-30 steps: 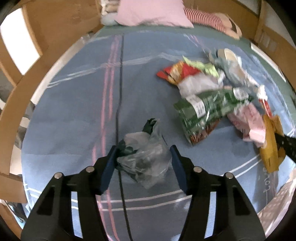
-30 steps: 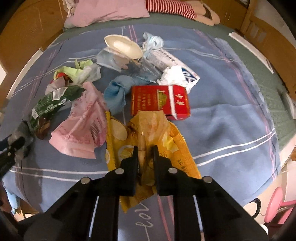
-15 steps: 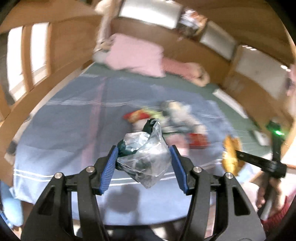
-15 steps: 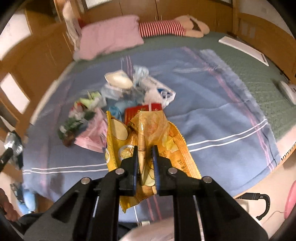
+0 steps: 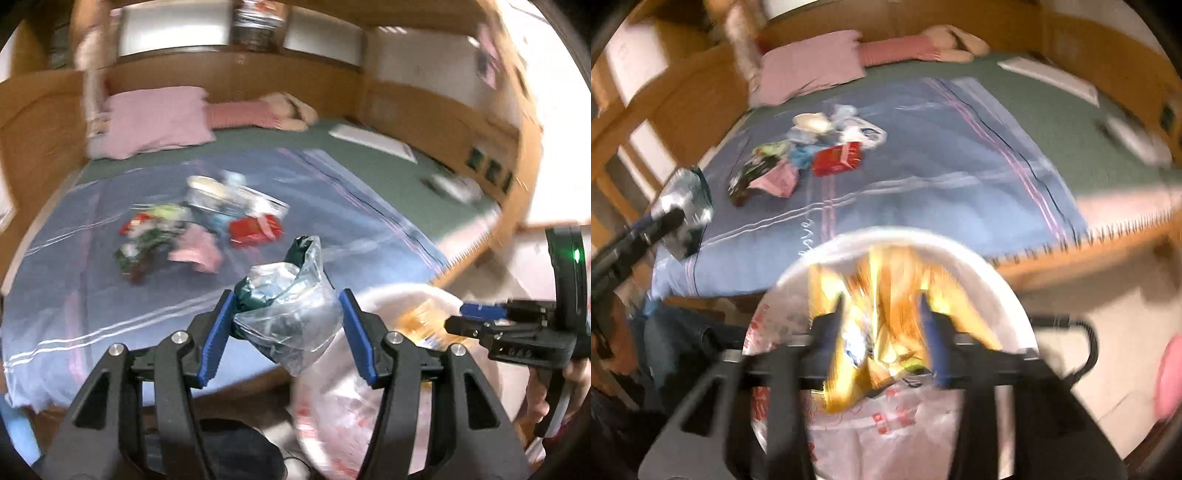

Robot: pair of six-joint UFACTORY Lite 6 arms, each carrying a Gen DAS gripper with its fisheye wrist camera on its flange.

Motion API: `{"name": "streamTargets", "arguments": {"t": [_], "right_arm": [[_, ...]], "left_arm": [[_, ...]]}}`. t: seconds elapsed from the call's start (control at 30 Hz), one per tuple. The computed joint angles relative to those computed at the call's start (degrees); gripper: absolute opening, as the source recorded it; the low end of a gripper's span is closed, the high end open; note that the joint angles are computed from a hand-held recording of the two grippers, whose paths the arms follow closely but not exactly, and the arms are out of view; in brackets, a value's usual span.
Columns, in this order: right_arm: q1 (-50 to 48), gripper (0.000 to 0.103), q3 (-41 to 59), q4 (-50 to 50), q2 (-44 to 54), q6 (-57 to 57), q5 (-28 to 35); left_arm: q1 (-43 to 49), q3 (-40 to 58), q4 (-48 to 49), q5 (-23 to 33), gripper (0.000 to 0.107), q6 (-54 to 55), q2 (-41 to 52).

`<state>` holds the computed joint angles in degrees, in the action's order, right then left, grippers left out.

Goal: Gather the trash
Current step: 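Carry the yellow snack bag into the basket and open the right gripper, then move the right gripper back over the trash pile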

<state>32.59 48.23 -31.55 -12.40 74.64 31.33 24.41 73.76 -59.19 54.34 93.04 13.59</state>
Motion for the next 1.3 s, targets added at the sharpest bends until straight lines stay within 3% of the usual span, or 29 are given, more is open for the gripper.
{"name": "streamTargets", "arguments": {"t": [0.03, 0.13, 0.23, 0.3, 0.43, 0.6, 0.87, 0.97, 1.07, 1.2, 1.3], "right_arm": [[-1.5, 0.075, -4.3, -2.1, -5.5, 5.1, -1.3], [-6.7, 0.076, -10.1, -3.3, -15.1, 11.0, -3.1], [-9.4, 0.076, -10.1, -4.7, -17.2, 13.9, -1.7], [-10.1, 0.076, -10.5, -5.0, -18.7, 14.4, 0.1], [-9.9, 0.078, -11.0, -3.9, -17.7, 15.0, -0.8], [-8.6, 0.078, -10.9, -2.8, -14.5, 15.0, -2.4], [-3.6, 0.078, -7.0, -7.3, -8.4, 18.7, 0.0], [-2.4, 0.078, -4.6, -7.1, -5.2, 18.2, 2.2], [-0.5, 0.078, -1.9, -8.6, -1.9, 18.8, 5.1], [1.2, 0.078, 1.1, -9.2, 1.7, 18.5, 6.7], [2.0, 0.078, 2.7, -9.2, 3.6, 17.6, 6.5]], "left_arm": [[-1.4, -2.4, 1.0, 0.4, 0.059, -0.1, -1.2], [-3.7, -10.3, 3.5, 4.0, 0.059, 1.7, -5.7], [-6.7, -15.2, 7.7, 6.6, 0.068, 4.4, -7.3], [-8.9, -20.3, 8.8, 3.4, 0.091, 7.3, -10.4], [-8.3, -25.9, 3.7, -4.7, 0.097, 13.2, -16.2], [-5.4, -19.4, -2.7, -8.6, 0.1, 12.4, -10.5], [-2.0, -4.7, -10.2, -17.9, 0.1, 12.4, 2.0], [-2.3, 5.7, -3.7, -22.1, 0.1, 1.5, 10.0], [-1.4, 14.7, 5.0, -22.1, 0.1, -11.4, 16.0], [-0.6, 21.1, 12.1, -20.5, 0.1, -19.8, 21.7], [-0.9, 23.0, 12.4, -22.7, 0.1, -21.2, 25.2]]}}
